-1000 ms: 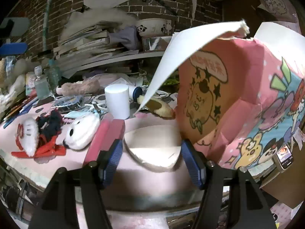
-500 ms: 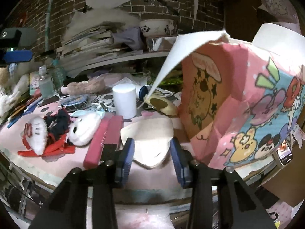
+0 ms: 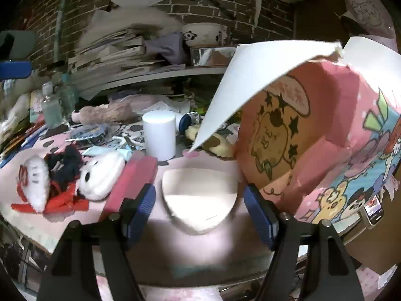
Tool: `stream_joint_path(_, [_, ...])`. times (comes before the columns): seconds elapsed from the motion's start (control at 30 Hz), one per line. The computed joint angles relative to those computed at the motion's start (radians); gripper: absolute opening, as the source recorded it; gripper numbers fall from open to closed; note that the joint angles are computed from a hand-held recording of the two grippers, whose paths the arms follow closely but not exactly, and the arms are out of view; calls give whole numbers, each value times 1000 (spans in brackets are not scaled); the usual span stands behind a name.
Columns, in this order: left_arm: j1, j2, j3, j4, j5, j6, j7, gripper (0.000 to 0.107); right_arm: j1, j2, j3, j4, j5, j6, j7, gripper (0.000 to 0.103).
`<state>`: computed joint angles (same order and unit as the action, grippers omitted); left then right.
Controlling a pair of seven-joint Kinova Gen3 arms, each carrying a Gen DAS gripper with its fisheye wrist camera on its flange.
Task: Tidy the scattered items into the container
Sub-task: 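Grasp the white foam cup piece with the right gripper, then lift the foam piece with the right gripper and drop it into the white box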
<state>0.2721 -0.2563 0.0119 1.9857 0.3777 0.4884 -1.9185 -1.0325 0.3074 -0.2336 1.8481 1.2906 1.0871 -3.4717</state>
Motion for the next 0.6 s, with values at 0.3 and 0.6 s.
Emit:
stream_joint_path(0.3, [-10, 5, 7, -2, -13, 6, 9, 79, 18, -22, -12, 45, 32, -56, -79, 49])
stream_joint_path(0.6, [-12, 1, 16, 4, -27, -2, 34, 79, 7, -45, -38, 80, 96, -36, -156, 46])
